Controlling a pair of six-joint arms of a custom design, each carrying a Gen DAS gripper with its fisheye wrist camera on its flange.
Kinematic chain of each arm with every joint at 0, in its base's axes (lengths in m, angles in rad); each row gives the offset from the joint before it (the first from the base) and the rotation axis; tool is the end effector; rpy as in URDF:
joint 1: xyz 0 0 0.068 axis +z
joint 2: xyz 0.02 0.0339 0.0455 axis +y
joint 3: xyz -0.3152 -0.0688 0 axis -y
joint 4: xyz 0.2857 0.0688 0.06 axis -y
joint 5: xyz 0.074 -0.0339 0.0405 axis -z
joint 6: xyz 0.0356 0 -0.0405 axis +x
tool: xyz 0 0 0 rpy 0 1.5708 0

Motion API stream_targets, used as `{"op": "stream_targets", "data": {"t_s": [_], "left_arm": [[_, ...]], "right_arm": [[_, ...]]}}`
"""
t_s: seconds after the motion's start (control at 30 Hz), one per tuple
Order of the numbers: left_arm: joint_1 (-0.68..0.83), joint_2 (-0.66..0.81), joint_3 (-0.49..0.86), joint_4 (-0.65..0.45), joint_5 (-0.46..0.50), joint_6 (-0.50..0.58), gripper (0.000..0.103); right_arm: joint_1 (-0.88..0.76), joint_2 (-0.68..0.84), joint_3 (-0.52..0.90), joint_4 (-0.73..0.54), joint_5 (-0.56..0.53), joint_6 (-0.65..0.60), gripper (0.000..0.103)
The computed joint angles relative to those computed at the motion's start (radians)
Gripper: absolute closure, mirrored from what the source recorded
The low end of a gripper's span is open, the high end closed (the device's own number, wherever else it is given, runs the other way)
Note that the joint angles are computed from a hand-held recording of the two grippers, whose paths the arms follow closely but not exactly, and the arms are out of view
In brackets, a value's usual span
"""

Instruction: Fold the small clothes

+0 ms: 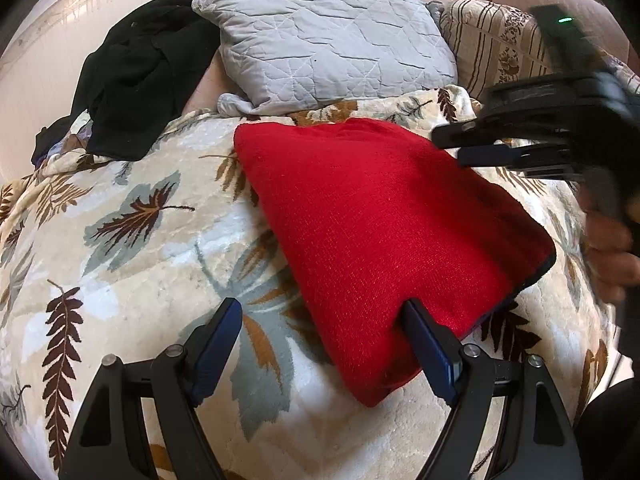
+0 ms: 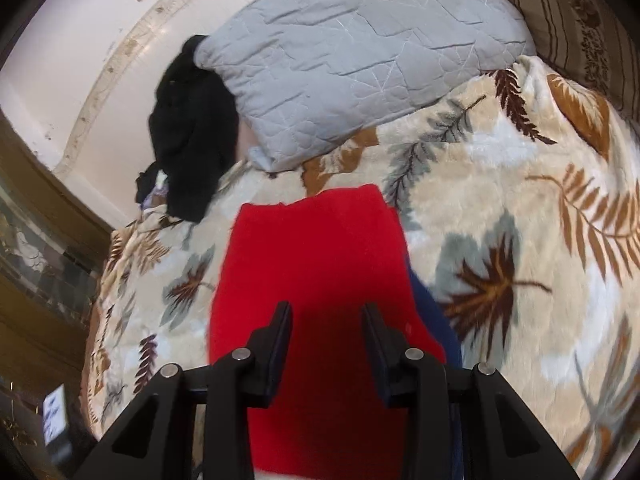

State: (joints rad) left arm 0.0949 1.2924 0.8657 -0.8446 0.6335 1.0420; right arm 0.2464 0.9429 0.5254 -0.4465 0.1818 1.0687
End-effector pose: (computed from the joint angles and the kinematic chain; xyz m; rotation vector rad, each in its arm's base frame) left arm 0.2495 0.0026 0.2548 1.2565 2.1795 -0.4900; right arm 0.1869 0.0404 0.2247 1.0546 2.2128 0.3756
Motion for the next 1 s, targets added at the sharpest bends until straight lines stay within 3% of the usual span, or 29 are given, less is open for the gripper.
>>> {"op": "stream_targets", "data": {"t_s": [0.13,0.3,0.37,0.5,0.63,0.73,0.8,0.9,1.0], "left_arm": [[-0.01,0.028,0.028,-0.027,0.011,0.004,0.019],[0.013,0.078,0.127,-0.129,0.105,-0.009,0.019],[-0.003,0.069,0.121,-0.059,0.107,-0.073,0.019],[-0.064,0.092,0.067,0.099,0.0,-0.18,0.017],[-0.069,0.073,0.056,0.109,-0.004,-0.194,0.017],[-0.062,0.061,0.054,0.109,-0.002,-0.173,0.017],[-0.055,0.09,0.093,0.07,0.005,-0.182,0.017],[-0.027,0.069,0.096,0.098,0.028,-0.216,0.017],[-0.014,0.042,0.086,0.111,0.049,-0.212,0.017]], "right_arm": [[-0.111,0.081,-0.079,0.172,-0.103,-0.038,0.064],[-0.103,0.067,-0.07,0.148,-0.1,-0.058,0.064],[-0.094,0.06,-0.074,0.151,-0.097,-0.049,0.064],[-0.07,-0.015,-0.078,0.123,-0.08,-0.028,0.065],[-0.027,-0.068,-0.07,0.095,-0.022,-0.011,0.063],[-0.053,0.019,-0.08,0.132,-0.082,-0.01,0.063],[-0.045,0.038,-0.081,0.143,-0.063,-0.027,0.063],[-0.039,0.001,-0.064,0.094,-0.068,-0.012,0.063],[0.018,-0.064,-0.051,0.037,-0.006,0.019,0.062]]}}
